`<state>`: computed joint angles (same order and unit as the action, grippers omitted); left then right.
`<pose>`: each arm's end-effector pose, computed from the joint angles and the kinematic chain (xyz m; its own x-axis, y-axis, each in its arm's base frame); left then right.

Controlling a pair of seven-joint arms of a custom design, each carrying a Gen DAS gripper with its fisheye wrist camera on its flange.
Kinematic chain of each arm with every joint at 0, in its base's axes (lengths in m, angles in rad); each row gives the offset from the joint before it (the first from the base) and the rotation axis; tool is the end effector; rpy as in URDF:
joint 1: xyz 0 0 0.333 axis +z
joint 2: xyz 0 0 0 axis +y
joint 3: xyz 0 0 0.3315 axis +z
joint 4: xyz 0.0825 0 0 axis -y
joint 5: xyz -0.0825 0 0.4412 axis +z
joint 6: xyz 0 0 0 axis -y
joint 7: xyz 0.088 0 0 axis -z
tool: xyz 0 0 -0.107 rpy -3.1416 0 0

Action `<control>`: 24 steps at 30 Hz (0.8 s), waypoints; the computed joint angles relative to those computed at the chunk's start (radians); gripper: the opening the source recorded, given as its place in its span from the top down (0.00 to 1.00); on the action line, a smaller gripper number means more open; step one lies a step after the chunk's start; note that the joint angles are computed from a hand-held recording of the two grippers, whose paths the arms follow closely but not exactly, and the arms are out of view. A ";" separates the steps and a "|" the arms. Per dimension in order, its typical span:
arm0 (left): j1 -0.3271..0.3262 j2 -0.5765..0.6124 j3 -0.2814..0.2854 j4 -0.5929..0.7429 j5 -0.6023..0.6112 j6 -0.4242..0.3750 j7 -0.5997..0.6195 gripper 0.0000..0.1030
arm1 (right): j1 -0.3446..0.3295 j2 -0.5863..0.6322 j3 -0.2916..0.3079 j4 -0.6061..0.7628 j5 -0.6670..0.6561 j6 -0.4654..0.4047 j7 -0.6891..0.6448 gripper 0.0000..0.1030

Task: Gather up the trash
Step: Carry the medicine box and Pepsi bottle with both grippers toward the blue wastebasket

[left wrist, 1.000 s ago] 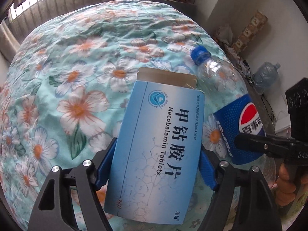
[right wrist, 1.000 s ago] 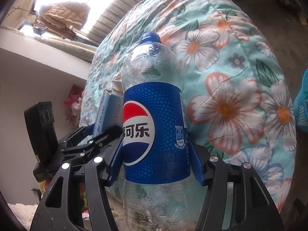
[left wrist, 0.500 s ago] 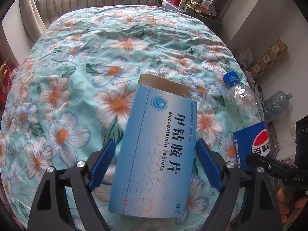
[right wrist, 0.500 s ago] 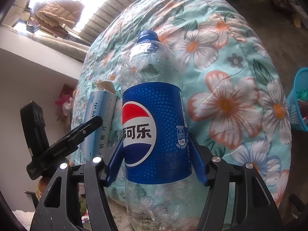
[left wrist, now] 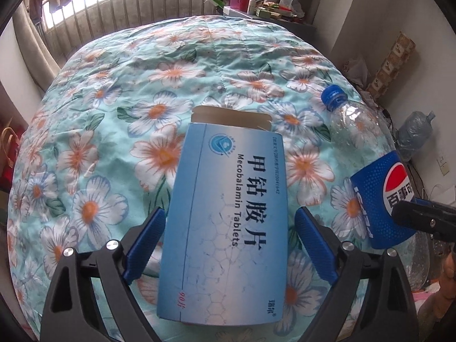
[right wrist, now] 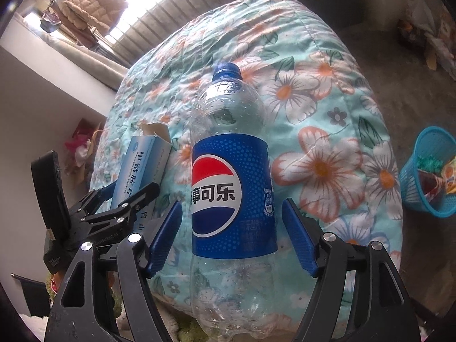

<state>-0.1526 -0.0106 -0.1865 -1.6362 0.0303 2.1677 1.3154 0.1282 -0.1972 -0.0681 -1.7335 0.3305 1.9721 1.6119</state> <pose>0.6176 -0.2173 0.6772 -0.1206 -0.9877 0.0991 -0.8603 0.0542 -0.5069 0.5770 0.0512 0.7155 0.0312 -0.9351 -0.3530 -0.9159 0.1147 -0.3847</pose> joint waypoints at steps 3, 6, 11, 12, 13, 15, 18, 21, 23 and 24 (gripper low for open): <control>0.001 0.003 0.001 -0.006 0.032 0.021 -0.026 0.13 | 0.001 0.005 0.004 -0.005 -0.004 0.005 0.010 0.33; -0.004 0.007 -0.003 -0.014 0.075 0.025 -0.028 0.18 | 0.001 0.015 0.010 -0.002 -0.024 0.000 0.026 0.37; -0.016 0.003 -0.010 -0.034 0.156 0.041 -0.047 0.26 | 0.004 0.022 0.014 -0.010 -0.028 0.010 0.028 0.40; -0.018 0.002 -0.012 -0.036 0.166 0.045 -0.047 0.28 | 0.005 0.021 0.017 -0.014 -0.034 0.016 0.026 0.41; -0.019 0.000 -0.012 -0.039 0.172 0.050 -0.045 0.31 | 0.007 0.020 0.019 -0.017 -0.037 0.024 0.023 0.43; -0.022 -0.001 -0.014 -0.041 0.193 0.052 -0.054 0.32 | 0.010 0.016 0.023 -0.025 -0.046 0.040 0.027 0.45; -0.023 -0.005 -0.014 -0.045 0.199 0.061 -0.063 0.32 | 0.015 0.008 0.026 -0.036 -0.061 0.062 0.027 0.46; -0.023 -0.012 -0.015 -0.052 0.207 0.072 -0.068 0.32 | 0.017 0.003 0.018 -0.041 -0.043 0.067 0.026 0.47; -0.023 -0.018 -0.017 -0.059 0.227 0.080 -0.076 0.32 | 0.017 -0.003 0.014 -0.046 -0.033 0.070 0.026 0.47; -0.023 -0.021 -0.018 -0.061 0.238 0.083 -0.080 0.32 | 0.016 -0.008 0.013 -0.050 -0.035 0.072 0.026 0.47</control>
